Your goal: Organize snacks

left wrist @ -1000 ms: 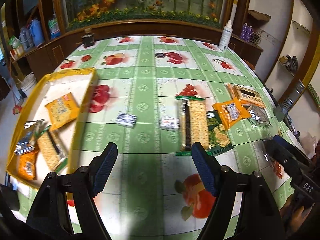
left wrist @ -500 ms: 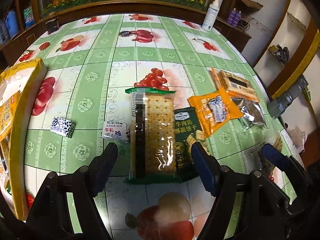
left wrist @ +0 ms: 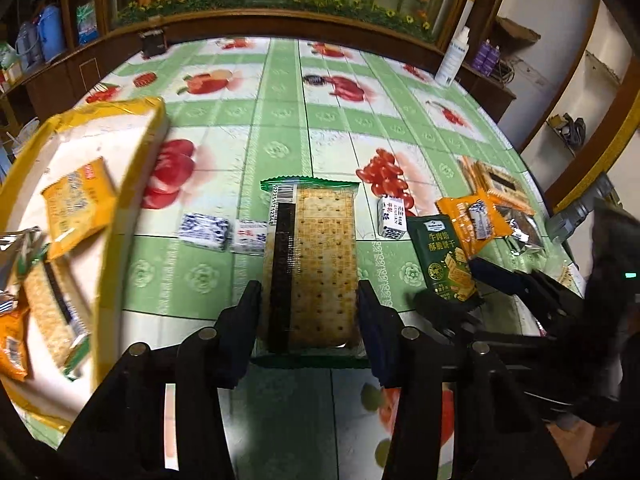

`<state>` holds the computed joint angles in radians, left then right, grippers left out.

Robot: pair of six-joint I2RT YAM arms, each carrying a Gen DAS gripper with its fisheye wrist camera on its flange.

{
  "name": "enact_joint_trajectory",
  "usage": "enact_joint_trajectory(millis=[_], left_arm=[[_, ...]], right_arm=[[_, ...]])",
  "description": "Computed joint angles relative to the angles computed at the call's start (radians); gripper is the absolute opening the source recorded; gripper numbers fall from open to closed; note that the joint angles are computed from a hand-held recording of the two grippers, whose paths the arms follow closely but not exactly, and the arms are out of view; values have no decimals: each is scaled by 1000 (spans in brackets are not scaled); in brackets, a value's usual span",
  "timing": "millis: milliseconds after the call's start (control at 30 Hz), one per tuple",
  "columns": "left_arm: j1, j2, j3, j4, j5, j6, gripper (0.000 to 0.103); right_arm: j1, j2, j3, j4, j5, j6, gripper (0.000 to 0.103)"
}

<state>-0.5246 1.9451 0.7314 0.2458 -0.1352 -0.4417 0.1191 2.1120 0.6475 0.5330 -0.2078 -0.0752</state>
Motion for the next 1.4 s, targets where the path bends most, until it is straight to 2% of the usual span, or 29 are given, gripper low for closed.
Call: enact_joint_trajectory(millis=[67, 100, 133, 267, 333, 367, 400, 500, 567, 600, 633, 667, 767, 833, 900, 1000, 1033, 1133, 1167, 1267, 1400], left_arm=[[3, -56, -50, 24, 2, 5, 45], [5, -82, -73, 33, -1, 6, 45], [4, -109, -99, 42, -9, 4, 45], [-7, -197, -175, 57, -71, -6, 45], [-6, -235, -209, 64, -104, -16, 45], [1, -253, -226, 67, -108, -19, 45], [8, -268, -240, 69, -109, -24, 45], [37, -304, -287, 85, -109, -19, 45], [49, -325, -315, 91, -106, -27, 45], [57, -337, -330, 94, -102, -29, 45], [64, -348, -341, 94, -101, -33, 45], [68, -359, -351, 93, -99, -35, 45], [80, -405, -382, 86, -90, -36, 45], [89, -441, -402, 82, -88, -32, 45], [106, -474, -421, 81, -82, -26, 45], [132, -501, -439, 81, -72, -21, 45], [140, -505, -443, 81, -66, -23, 45], [165, -514, -448, 79, -45, -24, 45], [170, -519, -452, 80, -42, -23, 45], [178, -530, -455, 76, -42, -24, 45], [175, -558, -473, 82, -57, -23, 45]], right_arm=[[63, 11, 17, -2, 122, -15, 72], [86, 15, 21, 2, 177, -26, 58], [87, 12, 19, 6, 177, -32, 48], [70, -20, -22, 33, 158, -17, 46], [48, -69, -72, 62, 106, 5, 15], [41, -98, -88, 60, 86, 11, 6], [41, -120, -100, 54, 79, 14, 2], [64, -154, -120, 44, 96, 18, 5], [85, -124, -89, 10, 129, 31, 25], [79, -116, -90, 15, 78, 49, 43], [82, -109, -92, 23, 45, 66, 45], [99, -100, -94, 36, 49, 79, 45], [185, -45, -38, 20, 181, 102, 47], [204, -3, 12, -5, 209, 123, 50], [237, 20, 36, 0, 288, 112, 48], [212, 10, 54, -26, 204, 137, 51], [210, 5, 55, -23, 199, 150, 57], [242, 35, 103, -75, 261, 138, 59], [256, 43, 100, -57, 286, 125, 59], [263, 38, 77, -25, 281, 101, 45], [238, 15, 26, 28, 223, 111, 45]])
